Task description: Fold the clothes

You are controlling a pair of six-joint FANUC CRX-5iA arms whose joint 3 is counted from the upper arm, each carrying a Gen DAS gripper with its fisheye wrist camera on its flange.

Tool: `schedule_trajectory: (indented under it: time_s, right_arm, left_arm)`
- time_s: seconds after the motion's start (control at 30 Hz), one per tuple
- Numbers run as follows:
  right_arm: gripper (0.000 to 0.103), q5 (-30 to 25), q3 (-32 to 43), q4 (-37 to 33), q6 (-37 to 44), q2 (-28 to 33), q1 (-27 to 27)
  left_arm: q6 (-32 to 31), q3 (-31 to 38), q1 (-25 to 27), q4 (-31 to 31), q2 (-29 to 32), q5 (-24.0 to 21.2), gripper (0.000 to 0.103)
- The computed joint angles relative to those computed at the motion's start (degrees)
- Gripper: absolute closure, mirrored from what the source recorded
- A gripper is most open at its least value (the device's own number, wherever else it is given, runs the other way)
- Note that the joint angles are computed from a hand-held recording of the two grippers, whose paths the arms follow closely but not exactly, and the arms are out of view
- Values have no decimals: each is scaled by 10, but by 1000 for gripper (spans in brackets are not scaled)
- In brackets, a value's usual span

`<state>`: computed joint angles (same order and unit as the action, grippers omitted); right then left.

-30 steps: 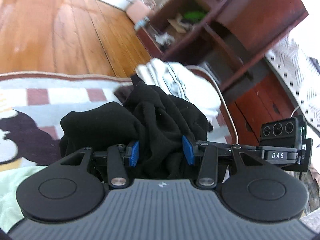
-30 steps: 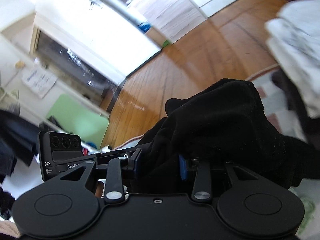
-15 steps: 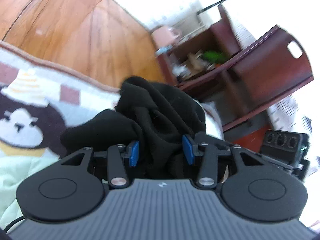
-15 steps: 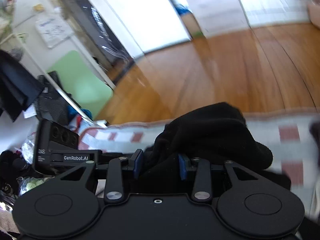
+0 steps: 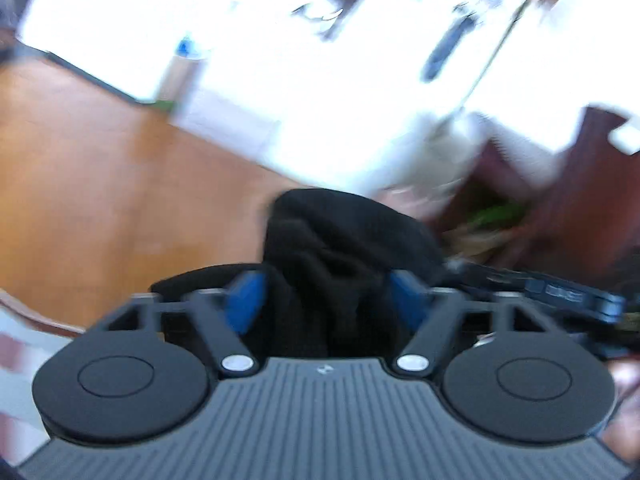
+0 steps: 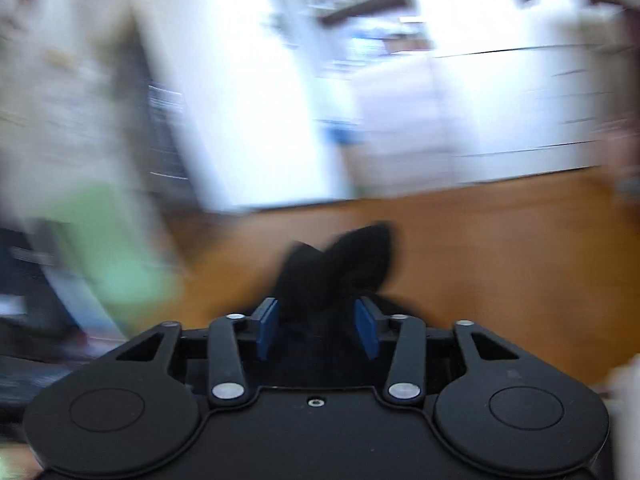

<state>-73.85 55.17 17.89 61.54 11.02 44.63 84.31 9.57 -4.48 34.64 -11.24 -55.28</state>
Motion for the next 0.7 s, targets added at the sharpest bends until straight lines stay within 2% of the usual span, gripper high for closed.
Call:
schedule_trajectory:
  time_s: [0.03,0.07,0.1,0.13,0.2,0.3,0.4,0.47,0.63,0.7]
  right_arm:
    - [48,-4,-55,62,-7,-10,10]
    - [48,-7,-109,93,-17,-26,14]
    - [47,-13,-152,95,-29,-41,15]
    - [47,-22,-188,91,-38,-53,14]
    - [47,-26,-246,52,-69,-78,9]
    - [47,-23,-298,-34,-112,-104,0]
    - [46,-14,-336,-76,-131,-120,6]
    - [44,-26,-335,-99,-129,-115,5]
    - [41,-68,-280,-197,-110,-70,-20]
    - [38,-91,-255,-243,-102,-52,-33]
  left_arm:
    - [32,39,0,-75,24,-65,13]
    - [58,76,-7,-144,50,-125,14]
    - [81,89,-16,-199,64,-164,15]
    - [93,80,-17,-227,69,-184,15]
    - [95,52,1,-224,74,-214,17]
    - [99,32,23,-205,82,-227,17]
    - [99,30,41,-170,94,-217,15]
    - [123,20,57,-145,103,-224,15]
    - [159,26,66,-186,108,-256,15]
    - [158,18,75,-179,104,-255,15]
